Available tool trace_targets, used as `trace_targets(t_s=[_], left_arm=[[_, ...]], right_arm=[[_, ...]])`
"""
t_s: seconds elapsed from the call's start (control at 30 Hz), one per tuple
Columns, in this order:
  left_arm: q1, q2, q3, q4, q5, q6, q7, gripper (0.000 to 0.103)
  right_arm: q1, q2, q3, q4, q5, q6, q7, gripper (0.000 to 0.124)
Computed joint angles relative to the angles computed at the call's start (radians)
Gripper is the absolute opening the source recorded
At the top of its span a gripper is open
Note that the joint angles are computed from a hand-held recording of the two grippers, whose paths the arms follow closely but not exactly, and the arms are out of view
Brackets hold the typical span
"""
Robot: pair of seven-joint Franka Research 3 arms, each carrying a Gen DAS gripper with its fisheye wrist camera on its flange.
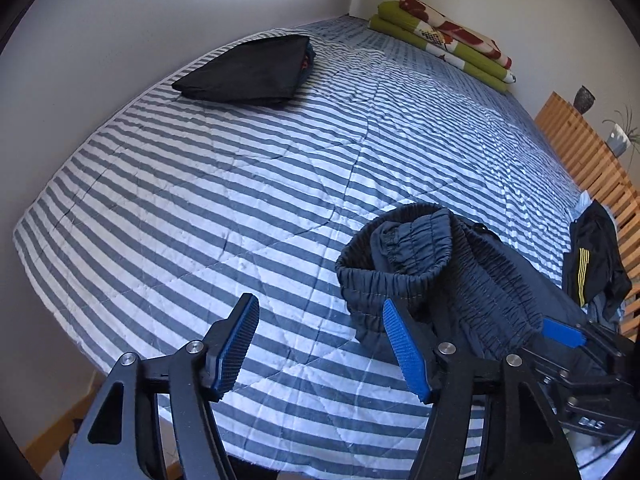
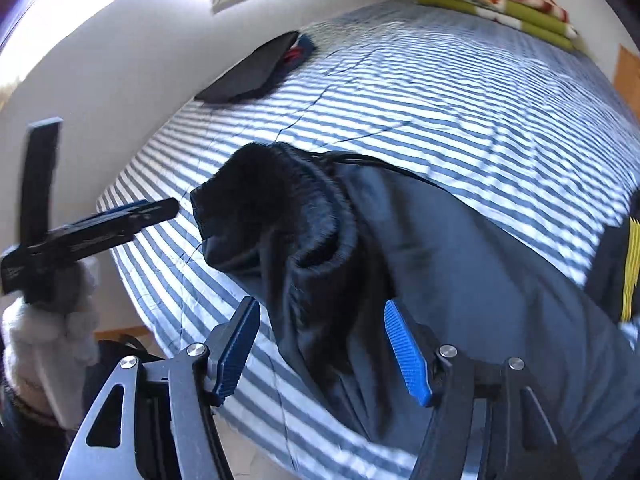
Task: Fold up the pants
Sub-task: 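Lift the trousers waistband with the right gripper while the left gripper grasps it too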
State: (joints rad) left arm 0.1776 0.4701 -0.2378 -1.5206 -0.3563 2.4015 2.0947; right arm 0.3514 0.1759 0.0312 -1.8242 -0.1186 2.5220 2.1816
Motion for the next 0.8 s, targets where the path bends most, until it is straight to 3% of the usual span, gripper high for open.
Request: trace_targets(t_s=[0.07, 0.1, 0.13, 0.2, 0.33, 0.4, 0.5, 0.6, 0.8], left_arm=[[0.015, 0.012, 0.001, 0.024, -0.01, -0.034, 0.001, 0.07], [0.022, 0.017, 0.001, 0.034, -0.016, -0.051, 0.001, 0.071], [0.026, 0.024, 0.003, 0.046, -0.021, -0.064, -0.005, 0.073], [0.032, 0.046, 0.005, 0.08, -0.029, -0.093, -0.021, 0.075], [0.036, 0.116, 0.003, 0.176, -0.033, -0.143, -0.058, 0.076], [0.036, 0.15, 0.0, 0.222, -0.029, -0.162, -0.075, 0.076], [0.035, 0.207, -0.009, 0.302, -0.015, -0.221, -0.091, 0.077], [0.031, 0.242, -0.02, 0.353, 0.002, -0.283, -0.073, 0.078], [0.02, 0.244, -0.041, 0.352, -0.004, -0.329, -0.018, 0.08]], right_arm=[[0.021, 0.072, -0.013, 0.086, -0.067, -0.047, 0.022, 0.053], [0.033, 0.095, -0.023, 0.115, -0.097, -0.069, 0.04, 0.024], [0.038, 0.115, -0.027, 0.14, -0.102, -0.09, 0.045, 0.014], [0.031, 0.122, -0.017, 0.148, -0.05, -0.082, 0.03, 0.012], [0.019, 0.062, 0.025, 0.066, 0.066, 0.017, -0.057, 0.011], [-0.008, 0.041, 0.09, 0.032, 0.253, 0.076, -0.211, 0.011], [0.007, 0.047, 0.142, 0.053, 0.392, 0.034, -0.43, 0.019], [0.021, 0.045, 0.146, 0.056, 0.489, -0.041, -0.517, 0.03], [0.002, -0.126, 0.079, -0.136, 0.545, 0.051, -0.505, 0.04]])
